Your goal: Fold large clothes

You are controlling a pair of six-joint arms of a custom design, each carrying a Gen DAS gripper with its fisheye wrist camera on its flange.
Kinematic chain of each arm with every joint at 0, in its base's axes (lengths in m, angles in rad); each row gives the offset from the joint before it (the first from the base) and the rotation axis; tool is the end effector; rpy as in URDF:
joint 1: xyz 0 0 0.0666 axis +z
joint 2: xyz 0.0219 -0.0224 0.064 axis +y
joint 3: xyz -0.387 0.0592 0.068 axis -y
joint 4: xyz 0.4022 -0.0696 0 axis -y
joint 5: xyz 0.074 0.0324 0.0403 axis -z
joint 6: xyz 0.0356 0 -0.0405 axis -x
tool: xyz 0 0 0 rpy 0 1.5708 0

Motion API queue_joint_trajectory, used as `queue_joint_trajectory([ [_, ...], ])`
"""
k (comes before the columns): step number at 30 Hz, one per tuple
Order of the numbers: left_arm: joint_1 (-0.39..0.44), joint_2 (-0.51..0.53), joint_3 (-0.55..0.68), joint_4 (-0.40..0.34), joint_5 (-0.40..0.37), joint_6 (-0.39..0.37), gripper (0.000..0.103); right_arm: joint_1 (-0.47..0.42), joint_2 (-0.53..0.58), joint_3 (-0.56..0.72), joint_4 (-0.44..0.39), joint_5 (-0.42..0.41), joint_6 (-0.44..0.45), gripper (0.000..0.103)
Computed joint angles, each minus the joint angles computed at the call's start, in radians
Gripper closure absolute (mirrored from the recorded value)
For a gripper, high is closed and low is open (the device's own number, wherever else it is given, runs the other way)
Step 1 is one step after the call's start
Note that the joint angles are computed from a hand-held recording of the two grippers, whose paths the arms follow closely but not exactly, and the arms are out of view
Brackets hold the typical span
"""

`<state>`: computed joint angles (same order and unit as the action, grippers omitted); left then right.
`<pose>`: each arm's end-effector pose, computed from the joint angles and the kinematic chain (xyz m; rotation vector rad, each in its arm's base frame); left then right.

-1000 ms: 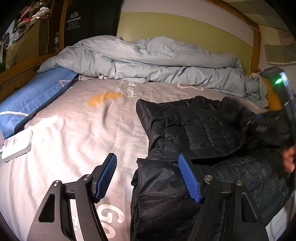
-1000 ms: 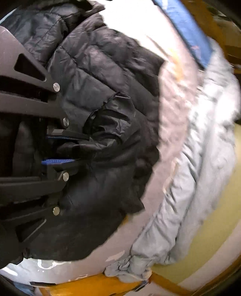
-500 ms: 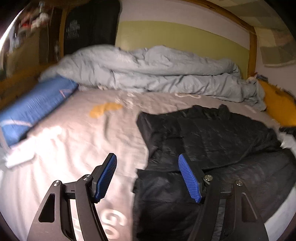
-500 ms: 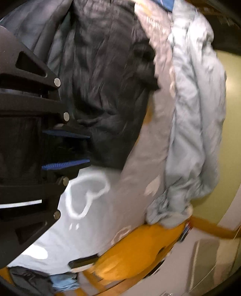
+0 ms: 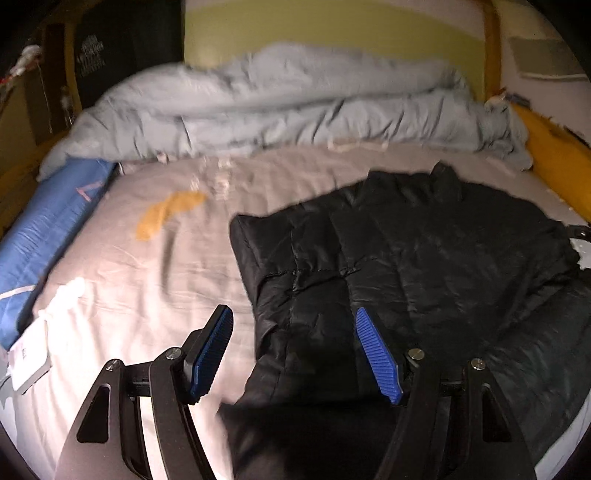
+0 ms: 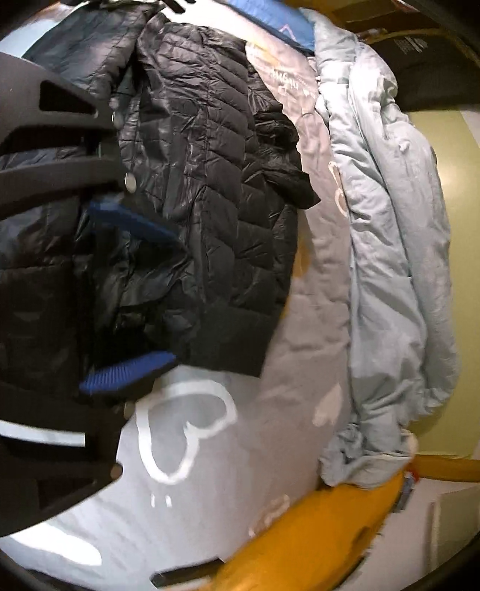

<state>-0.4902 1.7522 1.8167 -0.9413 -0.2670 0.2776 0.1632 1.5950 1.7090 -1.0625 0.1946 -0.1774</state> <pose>0.5593 -0.2883 0.4415 0.1389 2.4022 -0.0262 0.5559 0.0842 0.4730 0.0960 2.4946 -0.1040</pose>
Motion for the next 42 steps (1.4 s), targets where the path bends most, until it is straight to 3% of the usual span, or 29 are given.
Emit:
queue_joint_trajectory([
  [2,0.008,0.059,0.064,-0.073,0.004,0.027,0.032,-0.012,0.025,0.012,-0.023,-0.017,-0.006,0.034],
  [5,0.016,0.113,0.104,-0.116,0.01,0.063,0.032,-0.034,0.063,0.026,-0.059,-0.036,-0.003,0.036],
  [6,0.016,0.122,0.107,-0.116,0.007,0.064,0.032,-0.04,0.066,0.023,-0.055,-0.046,-0.002,0.06],
  [7,0.017,0.127,0.107,-0.113,0.007,0.066,0.031,-0.045,0.063,0.016,-0.039,-0.044,0.002,0.101],
  [9,0.013,0.127,0.098,-0.103,-0.008,0.077,0.031,-0.049,0.018,-0.039,0.088,-0.015,0.005,0.101],
  [10,0.012,0.127,0.095,-0.101,-0.013,0.077,0.031,-0.05,-0.026,-0.094,0.207,0.004,0.018,0.101],
  [11,0.009,0.13,0.097,-0.102,-0.023,0.074,0.031,-0.054,-0.065,-0.129,0.294,-0.029,0.049,0.102],
  [12,0.007,0.131,0.099,-0.104,-0.029,0.074,0.031,-0.054,-0.083,-0.137,0.33,-0.043,0.086,0.102],
  [13,0.005,0.134,0.102,-0.108,-0.042,0.075,0.031,-0.051,-0.079,-0.124,0.317,-0.034,0.102,0.102],
  [17,0.003,0.132,0.092,-0.1,-0.052,0.087,0.03,-0.061,0.025,-0.026,0.078,-0.006,0.104,0.101],
  [19,0.002,0.128,0.082,-0.089,-0.055,0.083,0.03,-0.08,0.046,-0.045,0.048,-0.032,0.079,0.101],
  [21,0.001,0.111,0.058,-0.058,-0.052,0.072,0.03,-0.097,0.033,-0.089,0.071,-0.07,0.071,0.101],
  [24,-0.002,0.064,0.001,0.013,-0.052,0.049,0.03,-0.101,-0.004,-0.115,0.098,-0.065,0.066,0.1],
  [28,-0.032,-0.048,-0.103,0.158,-0.119,0.004,0.03,-0.075,-0.071,-0.14,0.14,0.052,0.105,0.082],
  [30,-0.051,-0.097,-0.134,0.199,-0.145,-0.01,0.03,-0.066,-0.129,-0.165,0.173,0.047,0.106,0.074],
  [35,-0.103,-0.21,-0.18,0.244,-0.188,-0.001,0.03,-0.007,-0.268,-0.237,0.225,0.038,0.066,0.064],
  [40,-0.184,-0.332,-0.244,0.285,-0.251,0.026,0.025,0.083,-0.403,-0.314,0.3,0.058,0.022,0.04],
  [42,-0.217,-0.371,-0.269,0.299,-0.276,0.034,0.02,0.122,-0.457,-0.349,0.333,0.083,0.001,0.039],
])
